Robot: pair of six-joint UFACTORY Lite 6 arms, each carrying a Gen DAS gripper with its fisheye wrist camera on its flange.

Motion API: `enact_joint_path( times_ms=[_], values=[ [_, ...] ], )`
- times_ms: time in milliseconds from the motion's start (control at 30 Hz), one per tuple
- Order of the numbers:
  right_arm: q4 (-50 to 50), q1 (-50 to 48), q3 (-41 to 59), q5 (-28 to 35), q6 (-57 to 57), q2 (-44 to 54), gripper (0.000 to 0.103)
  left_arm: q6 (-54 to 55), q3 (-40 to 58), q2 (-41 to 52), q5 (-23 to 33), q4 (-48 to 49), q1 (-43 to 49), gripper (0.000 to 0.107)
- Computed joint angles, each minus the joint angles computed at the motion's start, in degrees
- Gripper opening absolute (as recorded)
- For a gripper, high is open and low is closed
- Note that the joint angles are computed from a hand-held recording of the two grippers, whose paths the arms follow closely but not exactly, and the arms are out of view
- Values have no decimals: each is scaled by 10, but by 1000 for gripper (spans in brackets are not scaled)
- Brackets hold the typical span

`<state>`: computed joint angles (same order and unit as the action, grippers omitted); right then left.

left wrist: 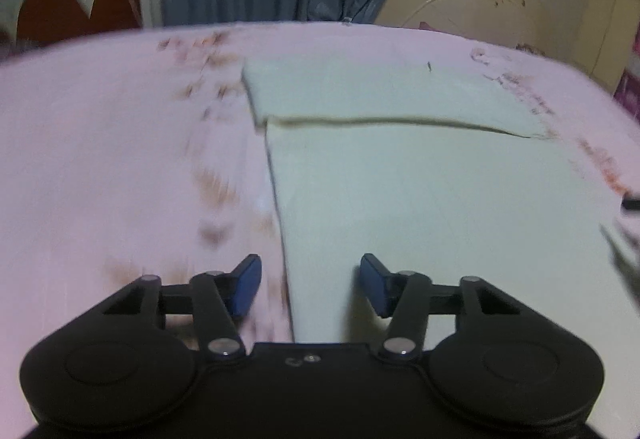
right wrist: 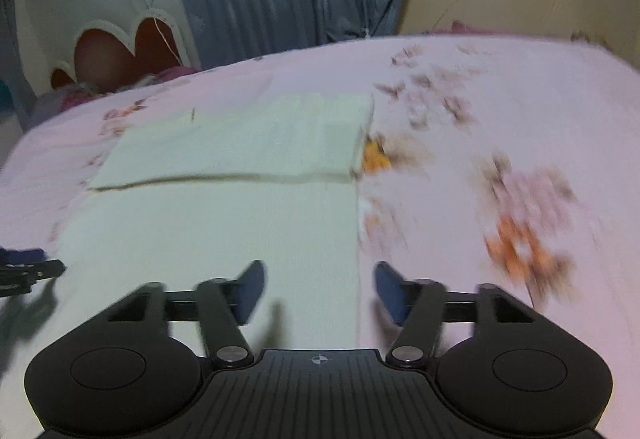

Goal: Fold small clothes

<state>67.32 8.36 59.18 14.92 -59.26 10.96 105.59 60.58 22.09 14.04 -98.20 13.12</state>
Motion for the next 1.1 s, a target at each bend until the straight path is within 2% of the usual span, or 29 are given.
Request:
enact_joint_path(
  times_ms=[67, 267, 400, 500, 633, 667, 733, 800, 833, 867, 933, 967, 1000, 1033, 1100],
  values=[
    [35, -35, -77, 41, -42, -63, 42, -54, -62, -48, 49, 55, 35, 48],
    [57, -147, -250, 165, -81, -198, 42, -111, -223, -181, 155, 125, 130, 41],
    [51, -222, -317, 270, -86, -256, 42, -134, -307, -243, 230, 154, 206, 39],
    [28, -255, -355, 334, -75, -289, 42, -144, -338, -251, 295, 185, 264, 37],
    [11, -287, -395, 396, -69, -336, 42, -153, -342, -215, 366, 202, 320, 37],
    [11, -294, -400, 407, -68, -341, 42, -154, -339, -205, 375, 205, 327, 37],
    [12, -295, -398, 407, -70, -336, 34, -151, -348, -206, 376, 198, 325, 37],
    [14, -292, -386, 403, -70, -319, 17, -153, -350, -217, 357, 192, 307, 34],
    [9, -288, -381, 396, -67, -316, 13, -152, -350, -228, 336, 191, 291, 12],
    [0, -280, -375, 390, -63, -318, 5, -140, -359, -243, 339, 191, 294, 3],
    [-8, -297, -378, 412, -75, -344, 3, -84, -394, -268, 407, 159, 345, 3],
    [-12, -323, -376, 444, -81, -361, 3, -72, -405, -282, 425, 160, 368, 3],
    [-15, -349, -377, 471, -94, -371, 2, -71, -404, -284, 419, 169, 375, 3],
    [-22, -365, -374, 487, -98, -381, 2, -67, -406, -281, 389, 163, 359, 3],
    [-37, -351, -376, 460, -106, -385, 2, -53, -401, -245, 340, 146, 328, 3]
  ],
)
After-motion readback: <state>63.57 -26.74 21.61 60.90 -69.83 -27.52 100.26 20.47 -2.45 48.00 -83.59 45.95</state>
